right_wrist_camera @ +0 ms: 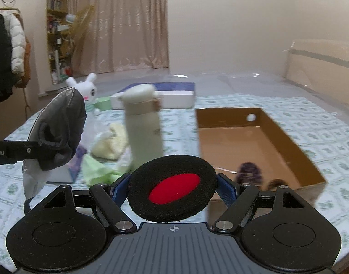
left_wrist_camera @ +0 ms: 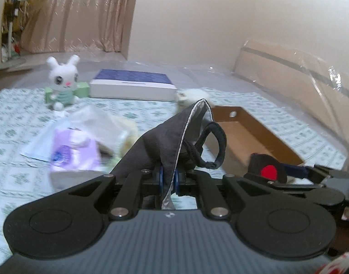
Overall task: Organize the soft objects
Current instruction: 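Carry the grey bag and black pad into the box and release both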
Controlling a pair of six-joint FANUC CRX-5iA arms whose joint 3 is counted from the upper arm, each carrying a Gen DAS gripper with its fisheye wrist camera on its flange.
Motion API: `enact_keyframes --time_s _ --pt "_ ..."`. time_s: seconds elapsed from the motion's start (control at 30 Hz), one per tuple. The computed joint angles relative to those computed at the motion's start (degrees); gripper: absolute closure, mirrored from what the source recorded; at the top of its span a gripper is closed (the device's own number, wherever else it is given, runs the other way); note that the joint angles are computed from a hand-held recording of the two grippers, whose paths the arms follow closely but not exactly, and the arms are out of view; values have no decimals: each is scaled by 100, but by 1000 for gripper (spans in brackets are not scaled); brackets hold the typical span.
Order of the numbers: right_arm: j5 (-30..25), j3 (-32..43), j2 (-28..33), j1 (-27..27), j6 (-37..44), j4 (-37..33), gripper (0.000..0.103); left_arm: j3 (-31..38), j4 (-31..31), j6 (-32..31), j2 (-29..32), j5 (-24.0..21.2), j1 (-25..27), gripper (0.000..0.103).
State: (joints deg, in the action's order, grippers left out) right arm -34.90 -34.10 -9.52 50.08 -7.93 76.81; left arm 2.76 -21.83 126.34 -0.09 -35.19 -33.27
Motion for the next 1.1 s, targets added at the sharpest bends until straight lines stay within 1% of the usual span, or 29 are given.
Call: enact_keyframes --time_s 0.23,0.47,0.77,0.87,1.1 --pt "-203 -333 -454 -343 165 -114 24 539 786 -355 684 264 -184 95" --pt "-53 -492 -699 -917 487 -166 24 1263 1476 -753 1450 357 -280 95" --pt "526 -525 -662 -1715 613 20 24 2098 2137 -1040 2286 365 -304 95" --pt "614 -507 -630 -1868 610 48 24 2423 2294 -1136 2550 365 -300 95" --pt "916 -387 -448 -2167 750 52 24 3275 2417 -1182 3161 136 -299 95"
